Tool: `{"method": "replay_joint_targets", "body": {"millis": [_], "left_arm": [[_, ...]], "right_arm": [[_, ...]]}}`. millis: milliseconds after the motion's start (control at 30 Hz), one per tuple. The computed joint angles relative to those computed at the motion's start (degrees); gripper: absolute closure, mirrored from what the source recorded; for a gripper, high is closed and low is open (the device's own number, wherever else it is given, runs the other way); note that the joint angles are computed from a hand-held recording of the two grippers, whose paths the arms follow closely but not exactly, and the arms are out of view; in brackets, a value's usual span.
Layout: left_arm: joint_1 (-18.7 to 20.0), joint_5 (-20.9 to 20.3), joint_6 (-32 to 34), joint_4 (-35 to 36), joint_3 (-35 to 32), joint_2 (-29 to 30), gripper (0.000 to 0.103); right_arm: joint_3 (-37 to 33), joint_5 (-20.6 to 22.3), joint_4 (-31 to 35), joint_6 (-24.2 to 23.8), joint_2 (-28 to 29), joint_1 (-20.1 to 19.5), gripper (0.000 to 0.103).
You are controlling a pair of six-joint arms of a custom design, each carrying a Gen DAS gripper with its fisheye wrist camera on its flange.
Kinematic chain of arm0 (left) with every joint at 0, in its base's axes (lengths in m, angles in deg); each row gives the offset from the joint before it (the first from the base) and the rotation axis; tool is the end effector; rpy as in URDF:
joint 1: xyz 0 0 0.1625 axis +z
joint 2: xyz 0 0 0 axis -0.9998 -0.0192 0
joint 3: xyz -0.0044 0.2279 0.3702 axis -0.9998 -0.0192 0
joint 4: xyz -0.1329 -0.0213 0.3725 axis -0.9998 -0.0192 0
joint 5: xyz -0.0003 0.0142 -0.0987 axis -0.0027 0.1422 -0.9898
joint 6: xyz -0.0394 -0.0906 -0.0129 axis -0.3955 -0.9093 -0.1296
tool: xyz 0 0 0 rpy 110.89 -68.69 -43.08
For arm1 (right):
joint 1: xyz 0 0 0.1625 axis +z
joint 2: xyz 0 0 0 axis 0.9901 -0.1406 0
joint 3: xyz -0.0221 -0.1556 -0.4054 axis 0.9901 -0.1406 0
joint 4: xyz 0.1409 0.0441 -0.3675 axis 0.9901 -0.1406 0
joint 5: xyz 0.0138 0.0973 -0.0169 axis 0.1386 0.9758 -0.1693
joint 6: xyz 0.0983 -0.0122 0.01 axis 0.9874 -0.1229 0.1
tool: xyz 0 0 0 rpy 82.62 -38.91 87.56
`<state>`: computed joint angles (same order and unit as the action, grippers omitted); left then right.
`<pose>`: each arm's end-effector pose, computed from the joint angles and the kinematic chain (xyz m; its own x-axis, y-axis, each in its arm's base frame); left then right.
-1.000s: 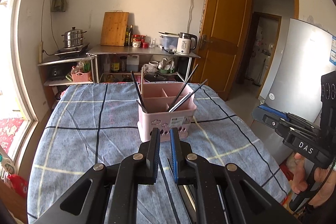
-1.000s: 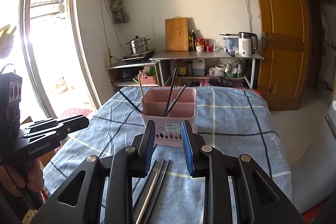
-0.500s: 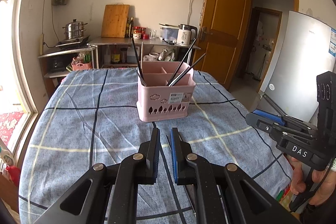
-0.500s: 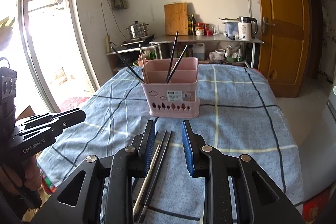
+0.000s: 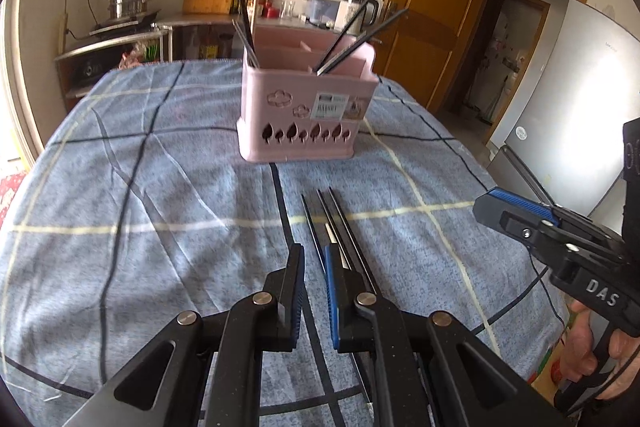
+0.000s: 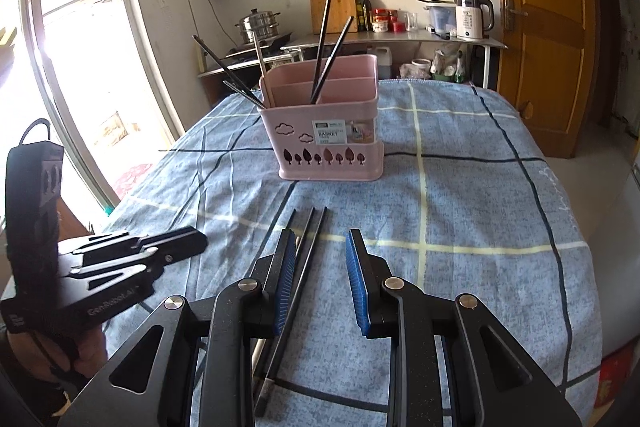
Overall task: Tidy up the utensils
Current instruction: 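Withdraw both tools from the basket toward the remaining chopsticks, then grasp a black chopstick with the left tool while the right tool grasps another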
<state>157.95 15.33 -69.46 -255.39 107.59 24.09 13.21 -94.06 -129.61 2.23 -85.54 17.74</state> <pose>-0.0932 -0.7944 0.1832 -0.8507 -0.0757 -0.5201 0.3250 0.7020 -0.6337 0.2627 -0.8517 0.0846 -0.6788 -0.5855 0.4432 -0.7297 0.6055 -0.3177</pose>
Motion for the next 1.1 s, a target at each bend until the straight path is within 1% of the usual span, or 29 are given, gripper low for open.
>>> {"method": "replay_joint_targets", "body": {"millis": [133,367,533,600,700,733,867,933,1033,1100], "left_arm": [[1.1,-1.1,-1.9,4.3,-3.3,2.2,0.093],[2.8,-1.7,-4.4,11.2,-10.1,6.3,0.093],[3.1,-2.2,-4.9,12.9,-12.0,7.3,0.093],[3.0,-1.7,-4.3,13.0,-12.7,7.9,0.092],[2.7,-0.1,-2.6,12.7,-13.0,8.4,0.09],[2.6,0.5,-2.3,12.8,-13.1,8.5,0.093],[2.5,3.3,-2.2,12.9,-12.3,7.9,0.094],[2.8,3.6,-2.4,12.5,-11.3,7.1,0.096],[3.4,3.6,-3.3,12.0,-9.9,5.6,0.096],[3.8,3.7,-4.0,11.5,-8.9,4.7,0.096]], "right_arm": [[-1.5,-0.5,1.5,0.5,0.8,-0.3,0.076],[-3.7,-1.1,4.1,1.2,2.0,-0.8,0.076],[-5.2,-1.3,5.5,1.4,2.8,-1.0,0.076],[-5.8,-1.5,6.0,1.6,3.2,-1.1,0.076],[-6.8,-1.7,7.0,2.1,3.8,-1.1,0.076],[-7.0,-1.7,7.3,2.3,4.0,-1.1,0.076],[-8.3,-1.8,9.1,2.5,4.9,-1.0,0.076],[-9.4,-2.0,10.3,2.7,5.7,-0.9,0.076],[-12.9,-2.5,13.4,3.6,7.9,-0.9,0.076],[-16.7,-3.1,16.1,4.1,10.1,-0.8,0.076]]}}
